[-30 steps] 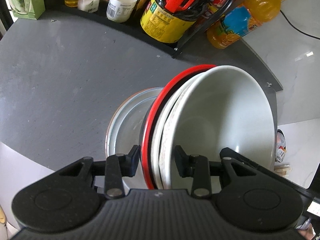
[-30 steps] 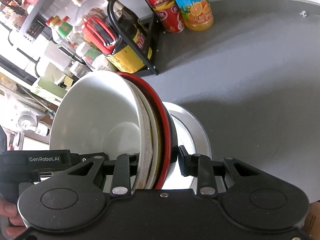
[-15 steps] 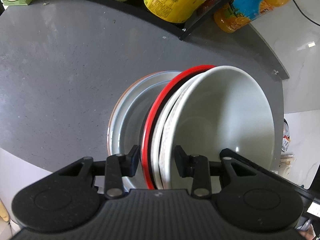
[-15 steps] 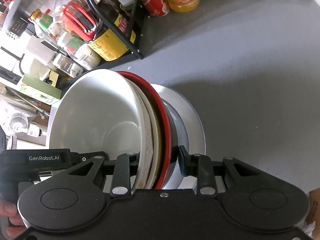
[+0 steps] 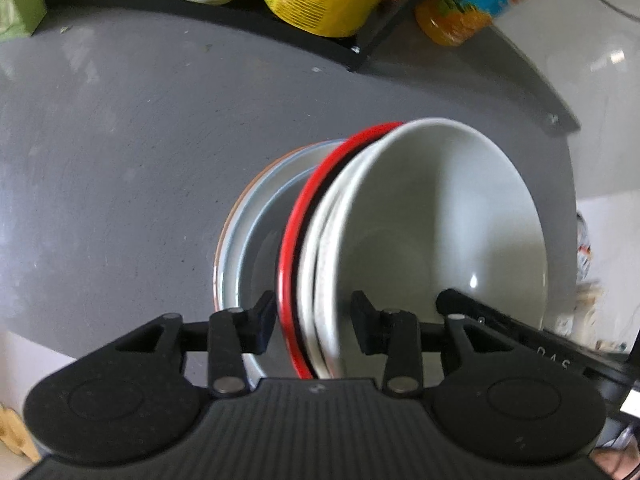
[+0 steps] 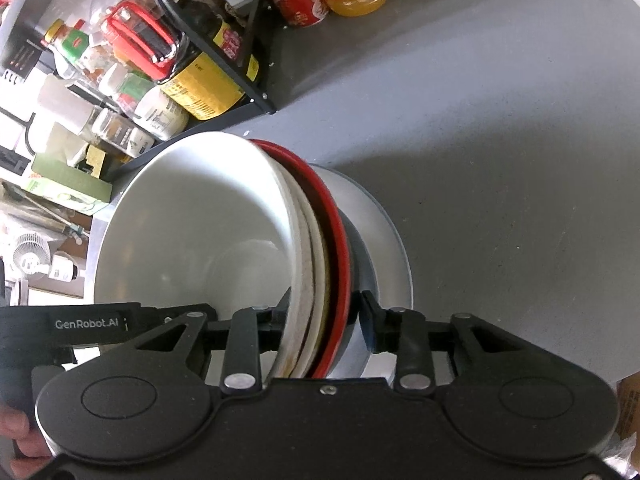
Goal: Organize plates and bowls
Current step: 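Lower the red bowl stack onto the 'BAKERY' plate with both grippers, then open both grippers to release the red bowl stack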
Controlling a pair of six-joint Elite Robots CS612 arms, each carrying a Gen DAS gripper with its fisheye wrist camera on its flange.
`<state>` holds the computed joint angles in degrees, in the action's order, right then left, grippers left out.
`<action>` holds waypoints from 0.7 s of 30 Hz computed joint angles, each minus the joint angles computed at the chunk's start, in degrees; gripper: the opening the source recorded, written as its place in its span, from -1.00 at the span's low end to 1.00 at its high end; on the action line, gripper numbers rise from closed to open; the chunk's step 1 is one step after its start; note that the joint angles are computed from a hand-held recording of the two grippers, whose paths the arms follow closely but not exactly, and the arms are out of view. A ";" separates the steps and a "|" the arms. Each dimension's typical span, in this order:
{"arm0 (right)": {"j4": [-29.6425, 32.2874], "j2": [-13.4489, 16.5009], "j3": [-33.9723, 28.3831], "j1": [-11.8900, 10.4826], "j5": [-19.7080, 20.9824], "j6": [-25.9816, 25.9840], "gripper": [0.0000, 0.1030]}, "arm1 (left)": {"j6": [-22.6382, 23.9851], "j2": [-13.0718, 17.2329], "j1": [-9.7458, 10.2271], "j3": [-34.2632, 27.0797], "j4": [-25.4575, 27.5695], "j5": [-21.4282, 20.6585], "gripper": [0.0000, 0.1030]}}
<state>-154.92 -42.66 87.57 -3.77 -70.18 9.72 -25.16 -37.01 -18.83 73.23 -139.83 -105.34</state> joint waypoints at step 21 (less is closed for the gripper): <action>-15.75 -2.71 5.98 0.05 -2.71 11.63 0.37 | 14.30 -1.78 -0.21 -0.59 -1.60 1.27 0.49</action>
